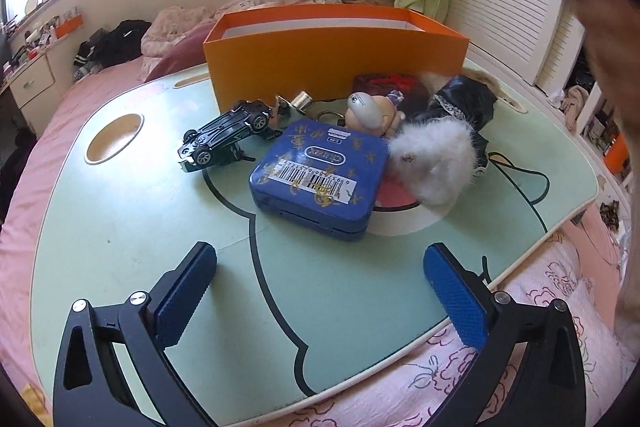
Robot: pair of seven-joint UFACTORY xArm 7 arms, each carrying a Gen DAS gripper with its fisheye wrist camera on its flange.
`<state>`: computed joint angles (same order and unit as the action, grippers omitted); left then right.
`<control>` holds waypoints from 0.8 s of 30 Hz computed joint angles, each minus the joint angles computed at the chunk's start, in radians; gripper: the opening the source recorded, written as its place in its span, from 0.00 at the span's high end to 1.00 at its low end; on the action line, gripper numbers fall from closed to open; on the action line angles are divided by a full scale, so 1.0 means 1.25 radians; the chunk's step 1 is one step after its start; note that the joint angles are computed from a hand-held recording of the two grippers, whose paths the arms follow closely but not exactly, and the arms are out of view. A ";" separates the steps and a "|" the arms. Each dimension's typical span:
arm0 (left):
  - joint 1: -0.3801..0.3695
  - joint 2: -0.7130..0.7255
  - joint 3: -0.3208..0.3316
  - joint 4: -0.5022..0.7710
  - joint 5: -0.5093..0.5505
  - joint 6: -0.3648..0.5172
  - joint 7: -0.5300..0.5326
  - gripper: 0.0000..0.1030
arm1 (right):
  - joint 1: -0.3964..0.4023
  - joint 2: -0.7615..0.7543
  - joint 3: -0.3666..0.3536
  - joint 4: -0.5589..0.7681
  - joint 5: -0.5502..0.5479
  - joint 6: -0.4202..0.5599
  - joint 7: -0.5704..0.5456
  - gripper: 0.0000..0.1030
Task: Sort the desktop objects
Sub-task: 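Reach the right gripper into the box toward the brown card box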
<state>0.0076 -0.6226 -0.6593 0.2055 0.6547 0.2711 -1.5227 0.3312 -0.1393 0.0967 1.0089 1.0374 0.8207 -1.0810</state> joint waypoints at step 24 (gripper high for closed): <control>-0.006 -0.025 0.006 -0.012 -0.011 0.006 0.002 0.00 | 0.089 0.465 0.120 0.428 -0.622 0.030 0.627 0.66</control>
<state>-0.0001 -0.6543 -0.6515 0.1911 0.6410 0.2787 -1.5203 0.4430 0.4422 0.2466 1.5439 0.2604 0.8579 -0.2969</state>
